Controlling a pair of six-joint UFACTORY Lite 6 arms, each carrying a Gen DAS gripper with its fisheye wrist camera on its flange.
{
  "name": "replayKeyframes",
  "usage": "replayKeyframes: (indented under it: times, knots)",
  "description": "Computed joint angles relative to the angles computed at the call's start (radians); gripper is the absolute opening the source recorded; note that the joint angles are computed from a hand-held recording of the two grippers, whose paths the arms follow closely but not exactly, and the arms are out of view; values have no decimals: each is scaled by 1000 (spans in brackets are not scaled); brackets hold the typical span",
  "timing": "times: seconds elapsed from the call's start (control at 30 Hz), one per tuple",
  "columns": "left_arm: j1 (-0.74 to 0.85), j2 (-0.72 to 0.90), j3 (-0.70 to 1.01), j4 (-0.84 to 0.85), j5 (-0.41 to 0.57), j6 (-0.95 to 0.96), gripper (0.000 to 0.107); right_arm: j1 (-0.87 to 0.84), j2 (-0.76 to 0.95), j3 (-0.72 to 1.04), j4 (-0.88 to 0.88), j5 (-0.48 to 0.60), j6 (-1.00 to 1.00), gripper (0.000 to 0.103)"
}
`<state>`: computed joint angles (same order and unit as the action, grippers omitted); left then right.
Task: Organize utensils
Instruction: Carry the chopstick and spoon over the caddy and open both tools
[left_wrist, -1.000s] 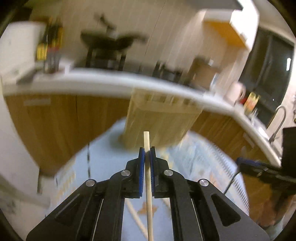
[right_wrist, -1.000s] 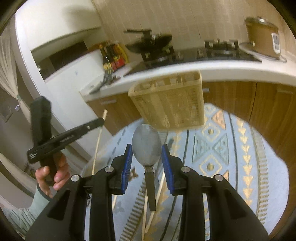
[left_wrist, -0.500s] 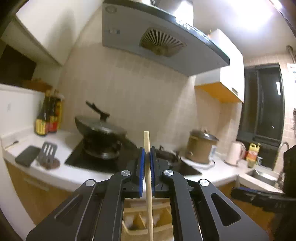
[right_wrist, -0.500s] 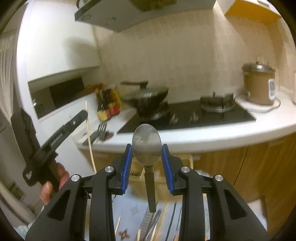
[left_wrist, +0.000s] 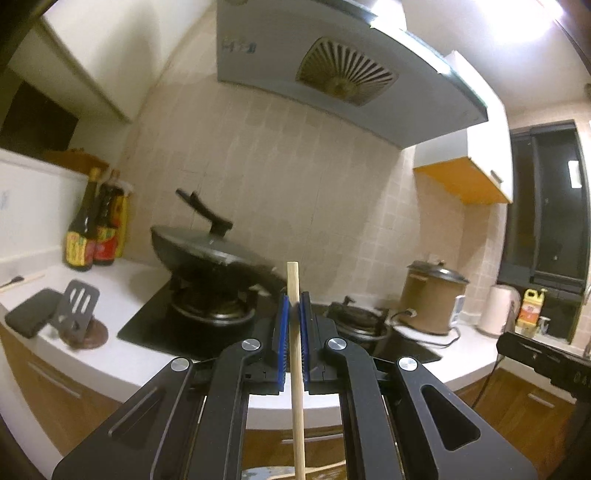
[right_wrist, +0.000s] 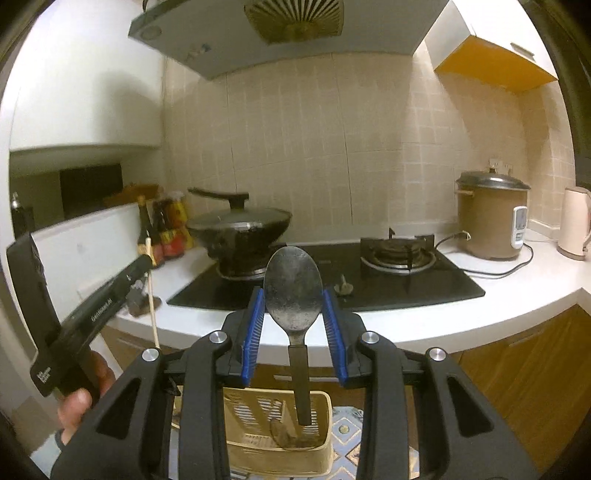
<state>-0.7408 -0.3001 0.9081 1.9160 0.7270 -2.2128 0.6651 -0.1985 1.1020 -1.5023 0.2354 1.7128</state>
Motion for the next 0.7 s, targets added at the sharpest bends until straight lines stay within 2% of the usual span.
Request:
replayKeyframes:
  times: [0.1, 0.23, 0.37, 0.5, 0.7]
  knots:
    - [41, 35, -33, 75, 2, -96, 4, -2, 42, -30, -212, 7, 209, 29]
    - [82, 51, -61, 149, -6, -200, 4, -3, 79, -51, -348, 9, 349, 29]
    - [76, 52, -105, 189, 32, -243, 4, -7, 93, -76, -483, 12, 484, 29]
    - [57, 37, -151, 186, 50, -250, 4, -3, 83, -124, -585, 20, 596, 29]
    - [-18, -63, -248, 118, 69, -194, 4, 14, 25, -210, -596, 20, 615, 30]
